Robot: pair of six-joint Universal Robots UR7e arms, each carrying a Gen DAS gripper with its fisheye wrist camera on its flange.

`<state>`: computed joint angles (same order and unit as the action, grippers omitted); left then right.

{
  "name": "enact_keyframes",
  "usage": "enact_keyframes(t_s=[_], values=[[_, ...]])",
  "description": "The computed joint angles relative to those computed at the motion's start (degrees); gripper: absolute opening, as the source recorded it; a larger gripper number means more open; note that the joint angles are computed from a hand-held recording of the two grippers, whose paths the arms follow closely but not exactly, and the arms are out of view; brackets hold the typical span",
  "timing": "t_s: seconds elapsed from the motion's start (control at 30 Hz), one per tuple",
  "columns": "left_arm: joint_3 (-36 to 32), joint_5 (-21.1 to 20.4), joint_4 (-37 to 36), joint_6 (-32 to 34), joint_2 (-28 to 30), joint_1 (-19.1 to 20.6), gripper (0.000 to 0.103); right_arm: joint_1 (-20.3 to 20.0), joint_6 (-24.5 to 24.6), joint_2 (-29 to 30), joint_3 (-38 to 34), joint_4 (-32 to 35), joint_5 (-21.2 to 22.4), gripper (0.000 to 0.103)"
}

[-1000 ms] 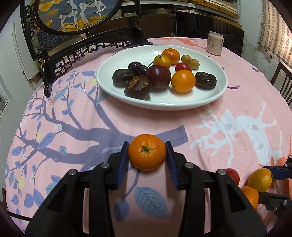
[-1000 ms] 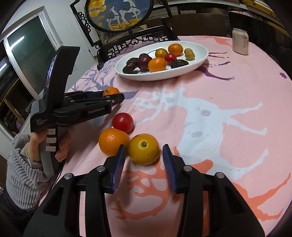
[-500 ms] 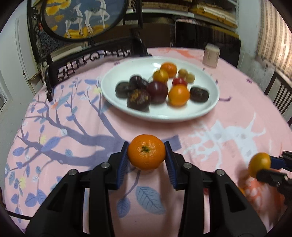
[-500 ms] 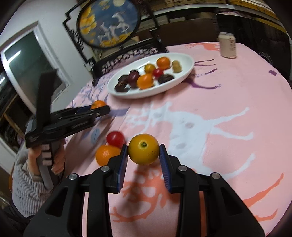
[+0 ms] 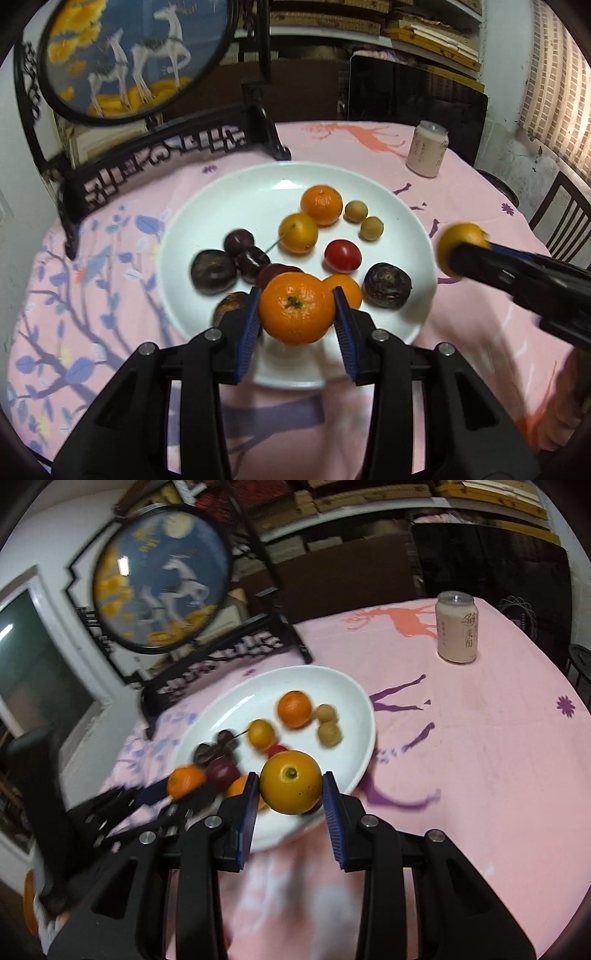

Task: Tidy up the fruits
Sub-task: 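Place the tangerine on the plate with the left tool while the right tool carries an orange there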

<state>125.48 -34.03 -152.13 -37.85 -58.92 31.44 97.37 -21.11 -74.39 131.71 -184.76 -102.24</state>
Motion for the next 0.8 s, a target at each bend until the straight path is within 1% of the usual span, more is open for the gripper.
enact_keyframes(t_s=[0.07, 0.13, 0.17, 0.2, 0.23, 0.27, 0.33, 0.47, 0.53, 0.6, 0.63, 0.7, 0.8], values=[[-0.37, -0.75, -0.33, 0.18, 0.82, 1.17, 0.04, -0.75, 1.05, 2.87, -2.5, 0.65, -0.54, 0.035], [0.16, -0.16, -2.77, 1.82, 1.3, 1.16, 0.042, -1.71, 2.14, 3.9, -3.59, 1.84, 0.71, 0.036], [0.11, 0.0, -2.75, 2.27, 1.31, 1.02, 0.05, -2.39, 2.59, 4.11, -4.01, 2.62, 1.99, 0.037], [0.29, 0.39, -3.29, 2.52, 1.33, 0.78, 0.065, -2.77, 2.28, 4.04, -3.92, 2.79, 2.97, 0.044], [0.51, 1.26, -3.85, 2.49, 1.42, 0.39, 0.07, -2.82, 1.7, 3.94, -3.82, 2.57, 3.24, 0.054], [0.88, 2.6, -4.29, 2.34, 1.51, -0.16, 0.074, -2.65, 1.11, 3.83, -3.38, 1.25, 2.91, 0.057], [1.1, 3.07, -3.8, 2.41, 1.22, -0.62, 0.074, -2.49, 0.16, 3.0, -2.07, -1.5, 2.95, 0.058], [2.92, 3.08, -1.86, -0.68, -1.03, -1.29, 0.075, -2.4, -0.54, 0.05, 0.27, -1.95, 4.04, 0.058], [3.93, 3.0, -0.53, -2.72, -2.52, -1.51, 0.077, -2.08, -1.56, -1.04, 1.86, -3.33, 3.48, 0.059], [5.33, 2.85, 1.05, -5.57, -4.46, -1.97, 0.083, -2.18, -3.22, -2.7, 4.39, -4.99, 3.37, 0.06], [6.17, 2.89, 1.75, -7.12, -5.5, -2.34, 0.084, -2.27, -4.06, -3.56, 5.76, -5.61, 3.34, 0.06], [7.2, 3.24, 3.26, -8.95, -6.75, -3.01, 0.085, -2.66, -5.2, -5.03, 7.82, -5.84, 3.71, 0.06], [8.47, 3.88, 8.42, -13.63, -8.58, -4.35, 0.09, -3.67, -6.19, -7.27, 10.92, -5.05, 4.2, 0.06]])
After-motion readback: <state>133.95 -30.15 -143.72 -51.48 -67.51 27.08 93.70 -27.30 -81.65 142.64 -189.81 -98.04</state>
